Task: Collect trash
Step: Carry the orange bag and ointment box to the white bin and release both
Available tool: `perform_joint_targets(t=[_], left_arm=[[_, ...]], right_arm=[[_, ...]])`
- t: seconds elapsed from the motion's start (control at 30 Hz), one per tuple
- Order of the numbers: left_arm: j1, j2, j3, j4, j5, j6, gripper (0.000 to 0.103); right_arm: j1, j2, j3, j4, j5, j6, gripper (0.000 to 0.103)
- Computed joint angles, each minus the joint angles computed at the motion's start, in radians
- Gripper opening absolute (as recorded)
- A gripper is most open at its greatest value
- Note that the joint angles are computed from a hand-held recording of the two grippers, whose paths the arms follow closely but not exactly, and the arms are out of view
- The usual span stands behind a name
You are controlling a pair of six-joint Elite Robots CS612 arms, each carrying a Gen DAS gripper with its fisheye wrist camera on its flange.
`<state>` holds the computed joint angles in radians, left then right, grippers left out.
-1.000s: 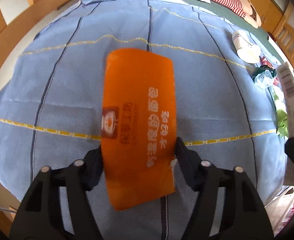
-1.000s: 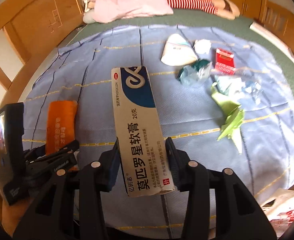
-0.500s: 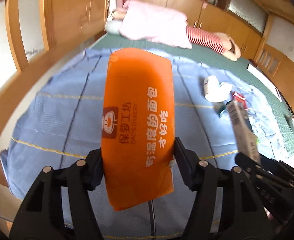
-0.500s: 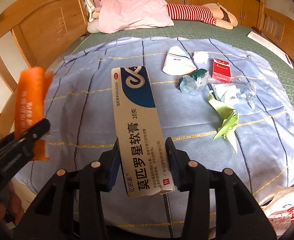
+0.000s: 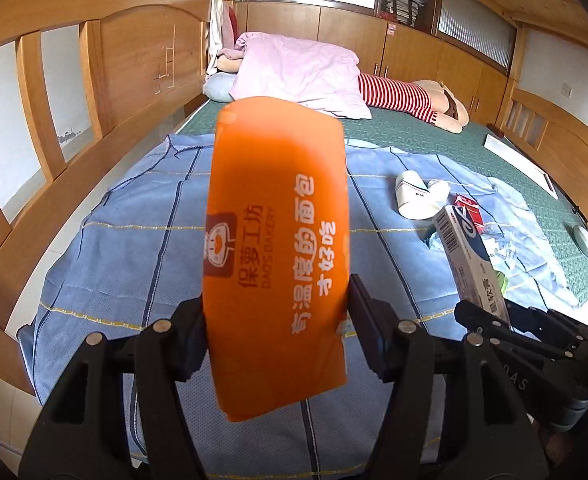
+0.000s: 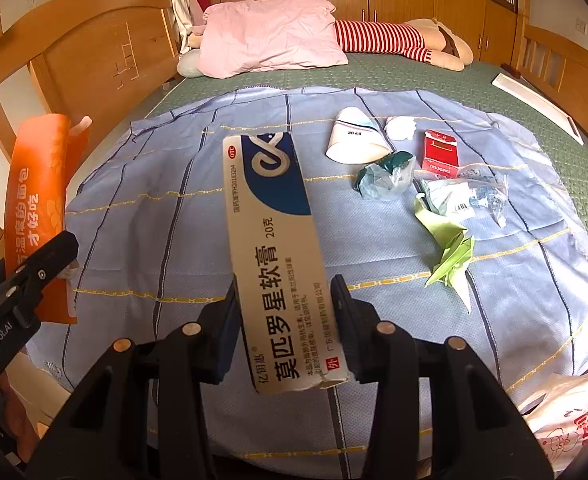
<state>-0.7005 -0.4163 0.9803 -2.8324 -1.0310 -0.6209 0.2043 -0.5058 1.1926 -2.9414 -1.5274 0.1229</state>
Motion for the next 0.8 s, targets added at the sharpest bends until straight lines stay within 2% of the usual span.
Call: perform_joint_targets(t=[0.2,0.3,0.37,0.47,0.6,0.73,0.8], left_arm=[[0.004,-0.002,0.006,-0.011,-0.008,-0.002,0.063],[0.003,-0.001,0.008,-0.044,-0.02,0.012,0.063],[-0.001,0.0,0.01,-0.073,-0.019,0.039,0.063],[-0.009,0.002,0.011,-0.116,-0.013,0.094,0.063],[-0.017,0.004,0.009,-0.142,-0.025,0.138,0.063],[-0.024,0.004,0.013,-0.183,-0.062,0.182,0.063],[-0.024,0.005,0.014,-0.216,-0.117,0.206,0.063]], right_arm=[[0.002,-0.002,0.008,-0.025,-0.009,0.006,0.044],[-0.003,-0.014,0.037,-0.095,-0.008,0.02,0.044],[-0.016,-0.035,0.074,-0.139,0.021,0.051,0.044],[-0.037,-0.08,0.139,-0.181,0.03,0.046,0.044],[-0.069,-0.157,0.251,-0.225,0.017,-0.031,0.044],[-0.118,-0.247,0.368,-0.144,0.016,-0.111,0.044],[-0.141,-0.287,0.423,-0.079,0.0,-0.135,0.044]])
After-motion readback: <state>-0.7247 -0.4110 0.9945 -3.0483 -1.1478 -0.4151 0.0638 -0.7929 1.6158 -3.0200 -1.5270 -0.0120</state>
